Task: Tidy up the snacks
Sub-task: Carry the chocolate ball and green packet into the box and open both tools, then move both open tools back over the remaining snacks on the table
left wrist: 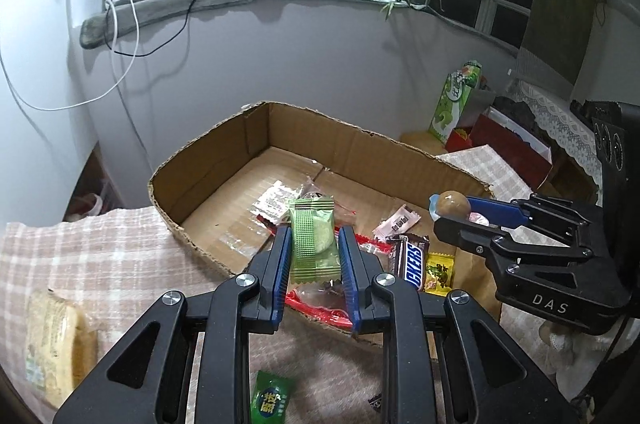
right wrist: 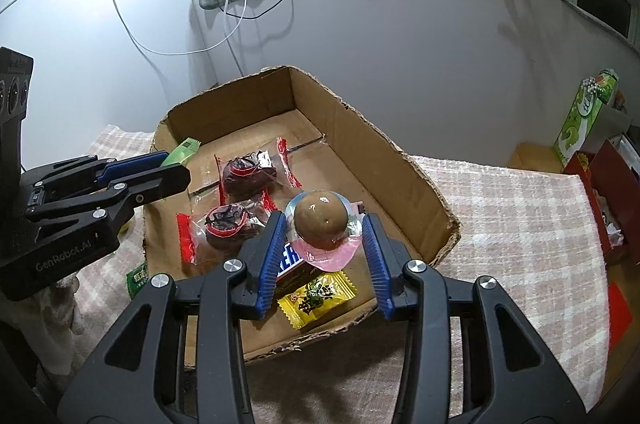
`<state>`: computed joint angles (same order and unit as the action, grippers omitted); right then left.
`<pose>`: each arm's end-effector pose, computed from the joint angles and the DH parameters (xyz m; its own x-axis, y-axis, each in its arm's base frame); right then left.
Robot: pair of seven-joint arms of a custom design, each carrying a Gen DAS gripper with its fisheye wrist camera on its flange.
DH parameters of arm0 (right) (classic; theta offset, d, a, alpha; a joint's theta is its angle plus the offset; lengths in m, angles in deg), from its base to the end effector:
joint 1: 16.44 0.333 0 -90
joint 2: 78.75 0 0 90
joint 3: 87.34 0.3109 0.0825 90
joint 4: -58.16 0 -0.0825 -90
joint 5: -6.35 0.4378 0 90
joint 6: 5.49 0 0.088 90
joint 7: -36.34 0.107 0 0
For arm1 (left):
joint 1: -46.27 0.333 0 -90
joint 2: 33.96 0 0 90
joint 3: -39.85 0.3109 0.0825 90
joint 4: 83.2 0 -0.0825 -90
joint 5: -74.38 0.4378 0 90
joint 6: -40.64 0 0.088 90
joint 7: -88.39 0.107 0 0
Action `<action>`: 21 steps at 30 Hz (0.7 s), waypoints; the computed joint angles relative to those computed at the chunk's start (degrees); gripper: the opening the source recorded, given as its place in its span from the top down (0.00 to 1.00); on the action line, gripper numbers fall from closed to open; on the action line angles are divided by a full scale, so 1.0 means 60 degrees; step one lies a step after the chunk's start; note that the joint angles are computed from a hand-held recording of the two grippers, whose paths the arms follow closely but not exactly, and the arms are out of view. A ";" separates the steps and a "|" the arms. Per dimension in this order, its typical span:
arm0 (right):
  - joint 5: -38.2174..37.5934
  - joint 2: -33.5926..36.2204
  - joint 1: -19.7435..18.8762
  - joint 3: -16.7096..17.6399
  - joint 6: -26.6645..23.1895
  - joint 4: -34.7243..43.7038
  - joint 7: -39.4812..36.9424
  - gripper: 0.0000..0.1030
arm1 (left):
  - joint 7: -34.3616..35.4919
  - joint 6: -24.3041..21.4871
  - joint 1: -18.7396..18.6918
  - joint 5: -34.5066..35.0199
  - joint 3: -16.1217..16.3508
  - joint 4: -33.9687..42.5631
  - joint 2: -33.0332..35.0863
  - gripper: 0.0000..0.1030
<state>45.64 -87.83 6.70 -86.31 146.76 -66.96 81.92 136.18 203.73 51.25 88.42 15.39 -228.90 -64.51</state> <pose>0.5485 0.2271 0.4949 0.6649 -0.7379 -0.1160 -0.5874 -0.4206 -0.6914 0.4557 -0.1849 0.4974 0.1030 -0.9882 0.1130 -0.6531 -0.1529 -0.7417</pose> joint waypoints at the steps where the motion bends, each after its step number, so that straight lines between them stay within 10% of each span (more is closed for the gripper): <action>1: -0.0032 -0.0006 -0.0006 0.0012 0.0031 -0.0011 0.0037 0.59 | -0.0011 -0.0007 0.0008 0.0004 -0.0004 0.0011 0.0006 0.79; 21: -0.0165 -0.0521 0.0227 -0.0150 0.0396 -0.0419 0.0209 0.42 | -0.0136 -0.0184 -0.0054 0.0100 0.0018 0.0039 -0.0204 0.63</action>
